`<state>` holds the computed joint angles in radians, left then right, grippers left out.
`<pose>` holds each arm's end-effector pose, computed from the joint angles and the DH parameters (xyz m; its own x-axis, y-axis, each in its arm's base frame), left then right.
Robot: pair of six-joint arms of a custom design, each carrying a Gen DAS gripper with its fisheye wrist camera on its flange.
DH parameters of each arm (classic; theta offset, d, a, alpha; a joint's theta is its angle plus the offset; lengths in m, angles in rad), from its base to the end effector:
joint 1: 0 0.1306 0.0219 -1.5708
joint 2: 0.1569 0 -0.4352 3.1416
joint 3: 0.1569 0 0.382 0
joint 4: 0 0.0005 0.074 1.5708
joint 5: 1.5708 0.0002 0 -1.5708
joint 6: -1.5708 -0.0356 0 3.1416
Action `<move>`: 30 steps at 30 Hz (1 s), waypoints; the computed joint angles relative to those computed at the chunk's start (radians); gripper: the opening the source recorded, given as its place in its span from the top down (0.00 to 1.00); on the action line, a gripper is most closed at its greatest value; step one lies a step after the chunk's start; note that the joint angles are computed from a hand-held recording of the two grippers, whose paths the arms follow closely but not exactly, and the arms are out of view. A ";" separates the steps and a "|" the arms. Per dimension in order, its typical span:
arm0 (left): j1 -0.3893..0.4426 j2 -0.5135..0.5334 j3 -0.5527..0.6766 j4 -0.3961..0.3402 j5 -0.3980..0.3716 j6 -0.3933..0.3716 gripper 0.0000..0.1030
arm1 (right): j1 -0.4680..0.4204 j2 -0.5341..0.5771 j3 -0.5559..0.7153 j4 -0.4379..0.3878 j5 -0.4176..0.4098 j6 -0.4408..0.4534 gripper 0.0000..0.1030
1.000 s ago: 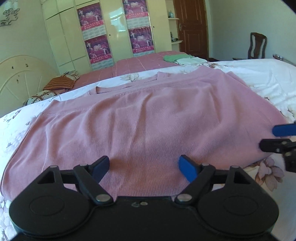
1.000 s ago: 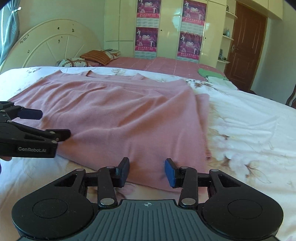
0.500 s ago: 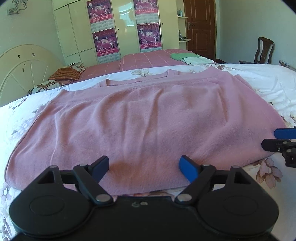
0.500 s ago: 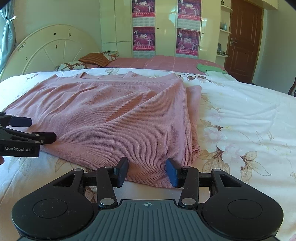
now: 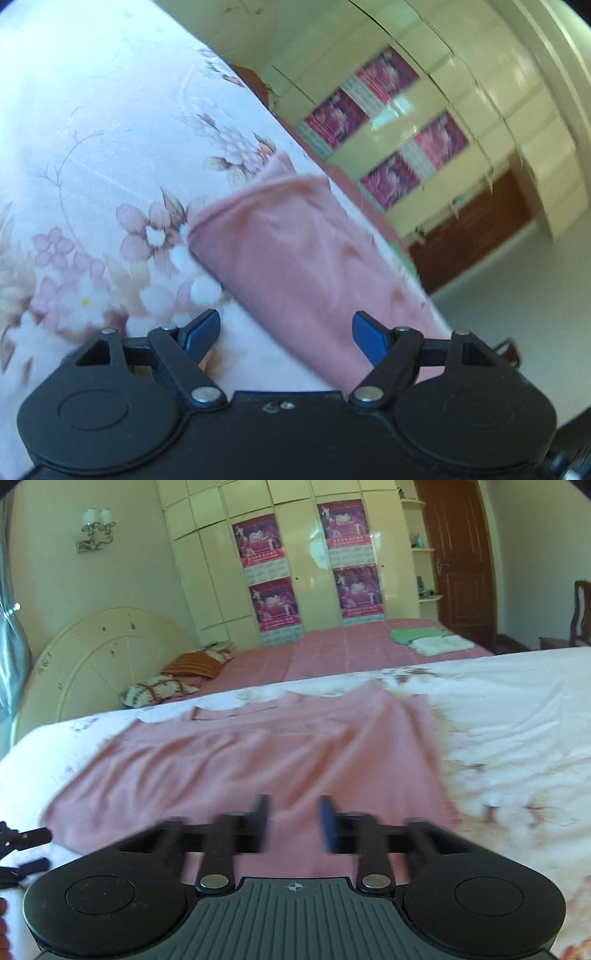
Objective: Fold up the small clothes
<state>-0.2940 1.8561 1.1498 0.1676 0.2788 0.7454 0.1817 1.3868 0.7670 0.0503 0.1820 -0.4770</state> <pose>0.5632 -0.1813 0.2203 -0.7031 -0.4684 -0.5350 0.0378 0.7267 -0.6860 0.4072 0.0678 0.2848 -0.4839 0.3702 -0.7930 0.2188 0.9285 0.2999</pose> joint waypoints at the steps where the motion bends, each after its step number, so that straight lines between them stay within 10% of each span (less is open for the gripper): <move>1: 0.003 0.017 0.014 0.018 0.005 0.027 0.23 | 0.014 0.015 0.027 -0.018 0.001 -0.018 0.90; 11: 0.023 0.106 0.074 0.195 0.130 0.266 0.25 | 0.090 0.093 0.151 -0.076 0.037 -0.100 0.90; 16: 0.004 0.097 0.001 0.295 0.153 0.257 0.27 | 0.103 0.101 0.164 -0.103 0.070 -0.120 0.90; 22: 0.031 0.177 0.103 0.280 0.065 0.437 0.57 | 0.098 0.133 0.202 -0.136 0.066 -0.140 0.90; 25: 0.036 0.207 0.195 0.167 0.077 0.386 0.64 | 0.092 0.169 0.239 -0.153 0.058 -0.136 0.90; 26: 0.040 0.214 0.222 0.117 0.095 0.348 0.91 | 0.086 0.185 0.254 -0.156 0.050 -0.143 0.90; 30: 0.063 0.206 0.212 0.154 0.138 0.316 0.93 | 0.085 0.241 0.319 -0.167 0.046 -0.115 0.90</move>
<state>-0.2314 2.0617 1.3620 0.3212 0.4164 1.0618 0.2670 1.6279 1.0856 -0.1167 0.2278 -0.5917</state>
